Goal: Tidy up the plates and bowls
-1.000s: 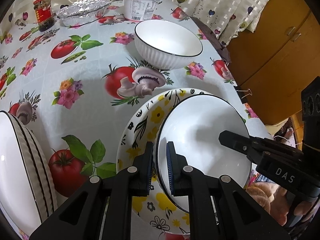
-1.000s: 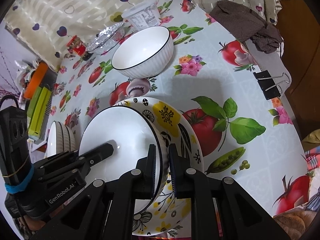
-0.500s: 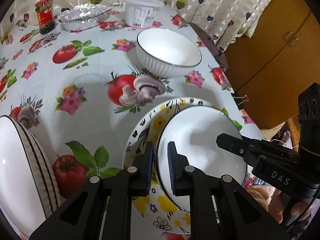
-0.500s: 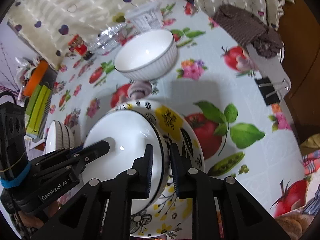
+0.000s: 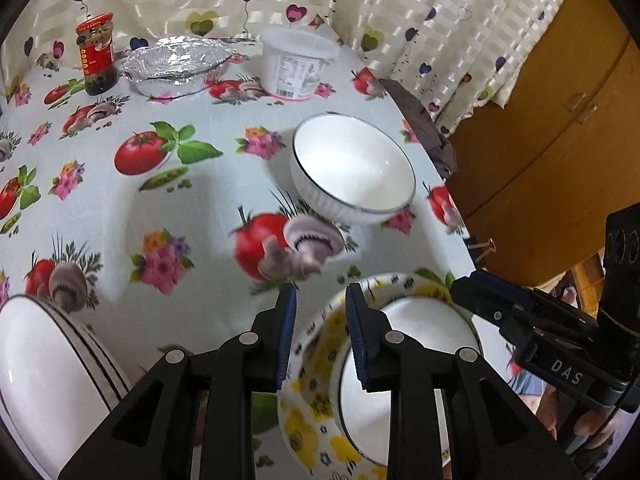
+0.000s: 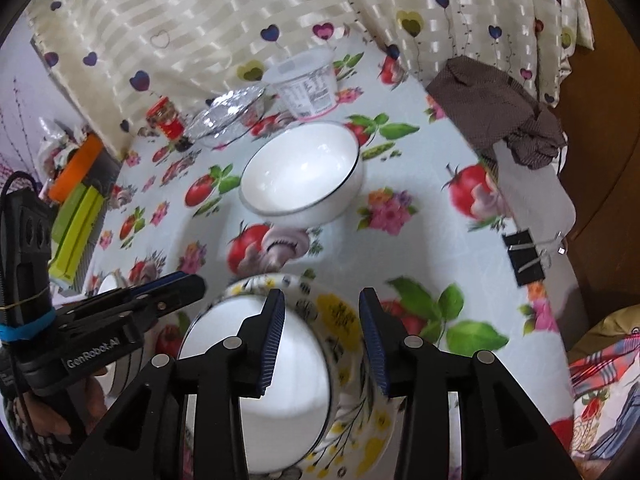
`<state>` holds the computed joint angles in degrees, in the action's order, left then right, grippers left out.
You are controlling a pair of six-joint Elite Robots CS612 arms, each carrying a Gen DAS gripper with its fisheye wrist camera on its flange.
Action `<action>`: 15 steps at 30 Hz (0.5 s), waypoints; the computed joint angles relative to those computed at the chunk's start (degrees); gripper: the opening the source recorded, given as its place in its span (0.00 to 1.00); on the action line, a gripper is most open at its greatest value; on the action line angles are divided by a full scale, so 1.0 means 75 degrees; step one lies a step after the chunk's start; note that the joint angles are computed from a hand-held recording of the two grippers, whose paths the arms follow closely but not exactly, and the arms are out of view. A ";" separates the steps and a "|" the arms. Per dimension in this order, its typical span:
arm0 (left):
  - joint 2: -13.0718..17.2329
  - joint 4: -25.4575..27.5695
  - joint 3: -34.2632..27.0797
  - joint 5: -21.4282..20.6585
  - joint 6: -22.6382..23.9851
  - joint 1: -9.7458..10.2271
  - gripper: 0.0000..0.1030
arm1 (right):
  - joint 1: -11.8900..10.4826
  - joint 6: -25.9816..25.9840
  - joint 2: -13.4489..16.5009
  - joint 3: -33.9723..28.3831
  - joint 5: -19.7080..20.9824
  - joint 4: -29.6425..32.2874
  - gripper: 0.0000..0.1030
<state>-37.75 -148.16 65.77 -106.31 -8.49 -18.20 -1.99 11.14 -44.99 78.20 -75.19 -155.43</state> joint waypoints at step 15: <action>0.0943 0.0815 -0.1810 0.0055 -0.0246 0.0091 0.26 | -0.0042 -0.0375 0.0816 -0.1366 -0.0399 0.0282 0.49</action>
